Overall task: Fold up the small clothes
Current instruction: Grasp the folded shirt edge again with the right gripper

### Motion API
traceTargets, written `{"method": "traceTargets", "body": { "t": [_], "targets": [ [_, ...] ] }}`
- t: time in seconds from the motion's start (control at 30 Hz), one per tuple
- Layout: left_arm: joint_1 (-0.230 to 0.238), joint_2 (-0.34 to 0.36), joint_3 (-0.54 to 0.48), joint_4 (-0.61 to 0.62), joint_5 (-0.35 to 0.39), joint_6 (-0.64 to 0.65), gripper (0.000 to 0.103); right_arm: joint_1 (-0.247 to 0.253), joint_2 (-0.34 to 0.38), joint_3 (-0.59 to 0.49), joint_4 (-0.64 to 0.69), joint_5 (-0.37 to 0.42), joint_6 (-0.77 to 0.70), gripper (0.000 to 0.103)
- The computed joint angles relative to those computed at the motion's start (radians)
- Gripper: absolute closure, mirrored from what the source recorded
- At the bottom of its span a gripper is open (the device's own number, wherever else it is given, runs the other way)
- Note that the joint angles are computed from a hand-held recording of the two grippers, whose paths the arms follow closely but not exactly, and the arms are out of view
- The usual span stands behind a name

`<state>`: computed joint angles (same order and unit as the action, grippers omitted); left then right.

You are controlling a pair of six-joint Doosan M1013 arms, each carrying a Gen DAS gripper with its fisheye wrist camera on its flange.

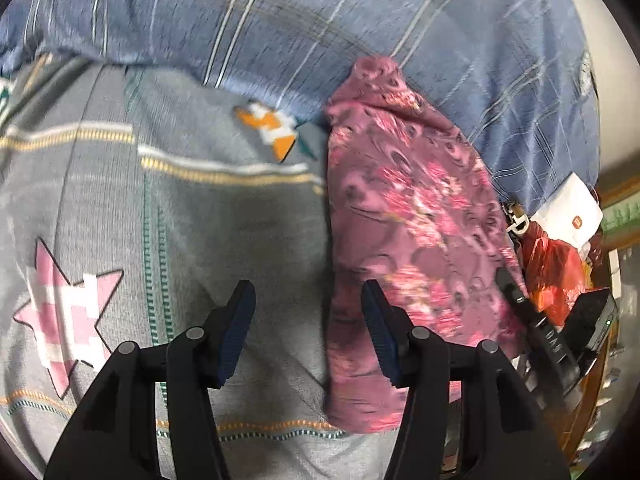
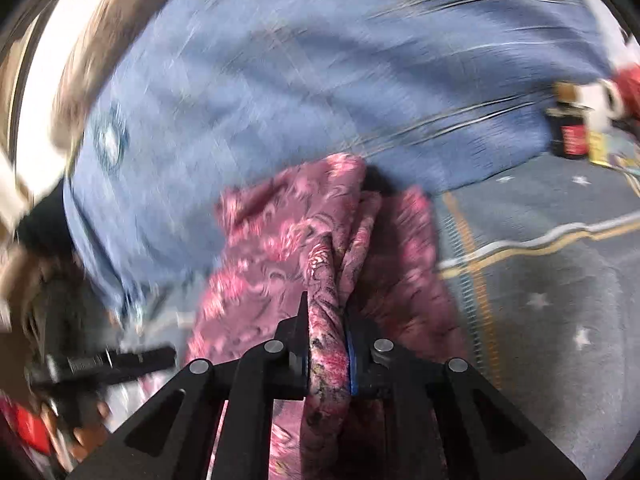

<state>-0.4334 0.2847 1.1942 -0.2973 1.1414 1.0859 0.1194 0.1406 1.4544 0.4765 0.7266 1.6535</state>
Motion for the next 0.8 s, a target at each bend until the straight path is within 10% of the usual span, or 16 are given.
{"method": "traceTargets", "body": {
  "t": [0.13,0.37,0.47,0.53,0.6,0.8],
  "targets": [
    [-0.020,0.023,-0.028,0.019,0.031,0.011,0.049,-0.019,0.046,-0.033,-0.115,0.152,0.123,0.088],
    [-0.020,0.051,-0.053,-0.033,0.021,0.026,0.049,-0.065,0.041,-0.062,0.010,0.066,0.078,0.053],
    [-0.019,0.065,-0.068,-0.058,0.014,0.022,0.048,-0.051,0.093,-0.123,-0.049,0.106,0.112,0.053],
    [-0.021,0.074,-0.079,-0.069,0.016,0.021,0.048,-0.033,0.144,-0.184,-0.103,0.177,0.137,0.055],
    [-0.025,0.078,-0.084,-0.069,0.009,0.028,0.048,-0.025,0.169,-0.211,-0.101,0.201,0.104,0.096],
    [-0.033,0.099,-0.102,-0.057,0.029,0.009,0.040,-0.032,0.188,-0.224,-0.198,0.226,0.176,0.094]
  ]
}}
